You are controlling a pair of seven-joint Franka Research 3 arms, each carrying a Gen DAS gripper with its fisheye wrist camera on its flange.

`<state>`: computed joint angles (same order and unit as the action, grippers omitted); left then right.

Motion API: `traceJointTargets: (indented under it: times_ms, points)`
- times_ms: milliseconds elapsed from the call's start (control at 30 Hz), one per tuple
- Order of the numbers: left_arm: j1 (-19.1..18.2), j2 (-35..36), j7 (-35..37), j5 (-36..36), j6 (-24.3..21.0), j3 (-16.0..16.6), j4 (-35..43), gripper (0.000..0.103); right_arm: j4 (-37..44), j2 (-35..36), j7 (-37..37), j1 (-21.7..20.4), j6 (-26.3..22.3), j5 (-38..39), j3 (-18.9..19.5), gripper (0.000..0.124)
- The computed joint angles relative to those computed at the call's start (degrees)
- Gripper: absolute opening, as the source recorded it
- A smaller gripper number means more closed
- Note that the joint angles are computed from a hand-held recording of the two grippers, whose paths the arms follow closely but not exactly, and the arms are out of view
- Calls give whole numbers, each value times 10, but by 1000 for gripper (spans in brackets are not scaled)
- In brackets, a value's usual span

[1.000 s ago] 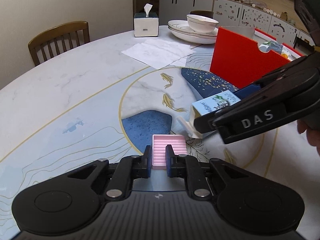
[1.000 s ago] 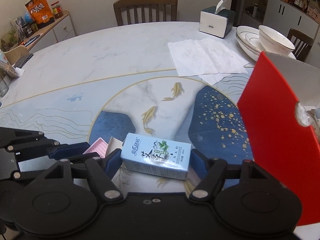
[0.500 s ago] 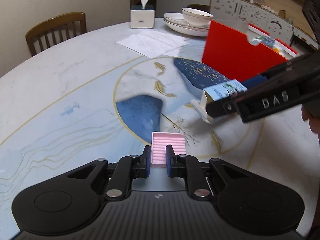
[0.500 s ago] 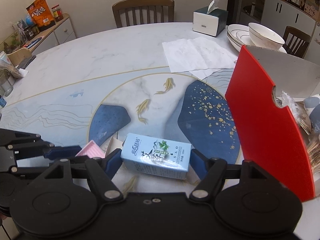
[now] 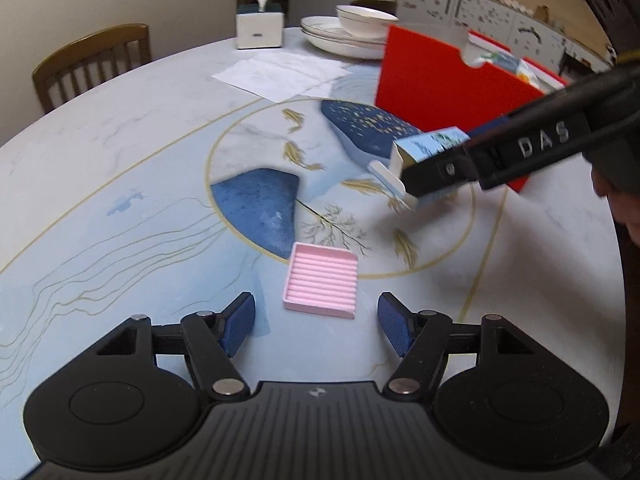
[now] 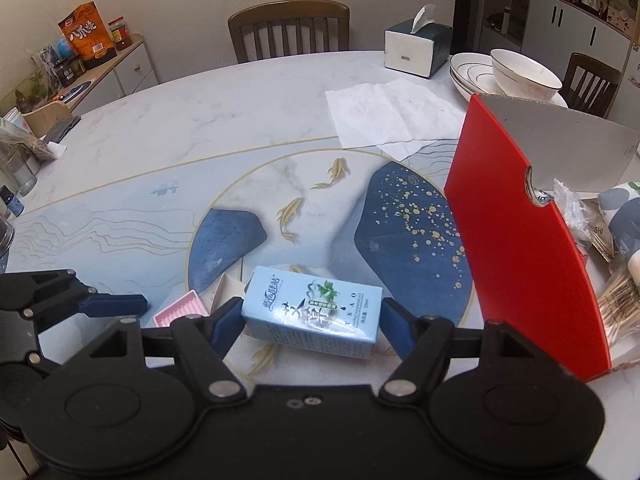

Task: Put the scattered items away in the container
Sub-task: 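Lift and carry the carton and pink tray over the red box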

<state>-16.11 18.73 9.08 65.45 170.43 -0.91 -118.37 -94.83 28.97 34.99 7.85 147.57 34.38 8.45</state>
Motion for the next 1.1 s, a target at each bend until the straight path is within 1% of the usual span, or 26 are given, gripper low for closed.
traceJointTargets:
  times_ms: [100,167,200,267,300,333,467,600,700,900,1100]
  points:
    - [-2,1,1,16,6,4,0,66,-5,-4,-6,-3,1,3,1,73]
    - [-6,-1,-8,34,5,8,-1,57,-6,-5,-8,-4,0,5,2,73]
    - [-5,0,-7,38,5,6,0,51,-6,-5,-10,-4,0,7,2,73]
    - [-2,0,-6,40,3,3,2,46,-6,-5,-10,-4,0,7,1,73]
    - [-2,1,-9,43,2,3,4,40,-7,-5,-10,-5,-1,8,1,73]
    - [-2,2,-10,45,3,3,5,39,-8,-6,-10,-5,-2,9,1,73]
    - [1,3,-12,40,1,0,7,38,-11,-11,-17,-8,-4,13,1,72]
    - [-5,3,-44,60,-2,4,15,38,-15,-17,-20,-9,-7,13,-2,72]
    - [-4,2,-51,67,-4,0,21,38,-20,-23,-22,-11,-10,14,-5,72]
    - [-4,-4,-57,69,-12,-10,34,38,-29,-38,-29,-20,-18,23,-9,72]
    - [-6,-9,-48,61,-19,-18,55,38,-32,-56,-47,-29,-25,42,-11,72]
